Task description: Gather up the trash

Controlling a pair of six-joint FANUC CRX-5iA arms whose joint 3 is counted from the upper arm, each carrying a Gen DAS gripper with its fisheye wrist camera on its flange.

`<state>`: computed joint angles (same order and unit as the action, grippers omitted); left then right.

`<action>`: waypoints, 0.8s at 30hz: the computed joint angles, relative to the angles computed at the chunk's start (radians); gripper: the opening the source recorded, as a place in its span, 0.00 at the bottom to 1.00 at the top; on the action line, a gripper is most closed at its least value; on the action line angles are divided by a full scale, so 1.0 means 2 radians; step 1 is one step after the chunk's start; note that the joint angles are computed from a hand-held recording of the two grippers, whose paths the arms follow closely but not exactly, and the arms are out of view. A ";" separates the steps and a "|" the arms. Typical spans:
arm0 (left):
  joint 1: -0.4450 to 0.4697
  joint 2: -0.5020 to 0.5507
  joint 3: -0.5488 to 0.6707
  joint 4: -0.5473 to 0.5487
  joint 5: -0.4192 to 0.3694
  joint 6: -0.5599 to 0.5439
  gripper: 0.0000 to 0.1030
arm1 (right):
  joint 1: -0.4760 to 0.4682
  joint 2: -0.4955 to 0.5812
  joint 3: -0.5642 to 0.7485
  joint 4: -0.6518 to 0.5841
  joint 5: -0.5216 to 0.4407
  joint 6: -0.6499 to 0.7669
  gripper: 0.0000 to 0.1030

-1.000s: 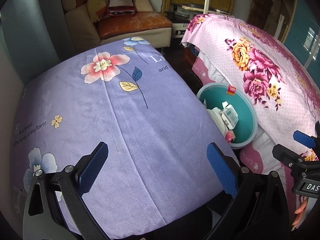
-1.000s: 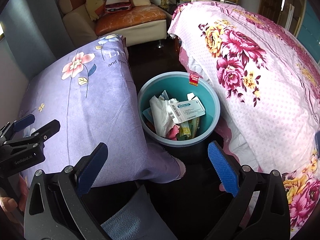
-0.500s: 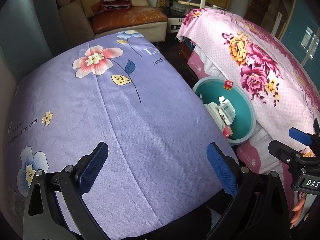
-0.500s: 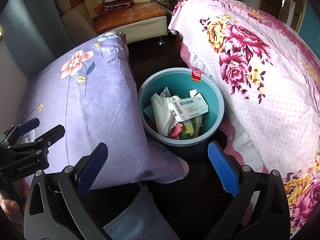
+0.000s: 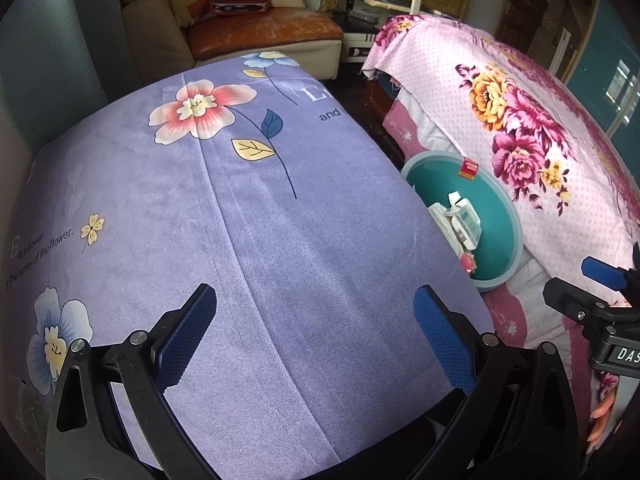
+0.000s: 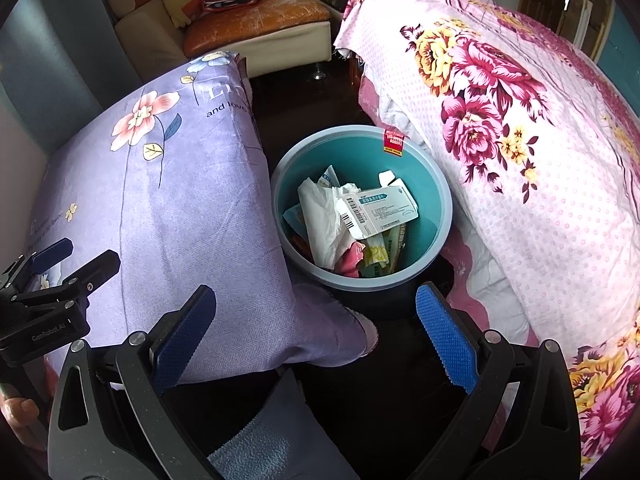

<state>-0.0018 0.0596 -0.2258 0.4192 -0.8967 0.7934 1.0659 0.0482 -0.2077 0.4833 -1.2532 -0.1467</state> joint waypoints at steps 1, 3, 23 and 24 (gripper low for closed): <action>0.000 0.001 0.000 -0.001 0.001 0.001 0.96 | -0.001 0.002 0.002 -0.001 0.000 0.002 0.93; 0.001 0.003 0.001 -0.001 0.000 0.002 0.96 | -0.004 0.006 0.005 -0.006 0.001 0.008 0.93; 0.008 0.016 0.003 -0.006 0.002 0.006 0.96 | -0.021 0.027 0.019 -0.032 0.016 0.036 0.93; 0.008 0.016 0.002 -0.006 0.003 0.006 0.96 | -0.021 0.028 0.019 -0.032 0.016 0.037 0.93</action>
<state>0.0144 0.0916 -0.2211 0.4075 -0.8906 0.8058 1.0236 0.1032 -0.1689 0.4191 -1.2203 -0.0730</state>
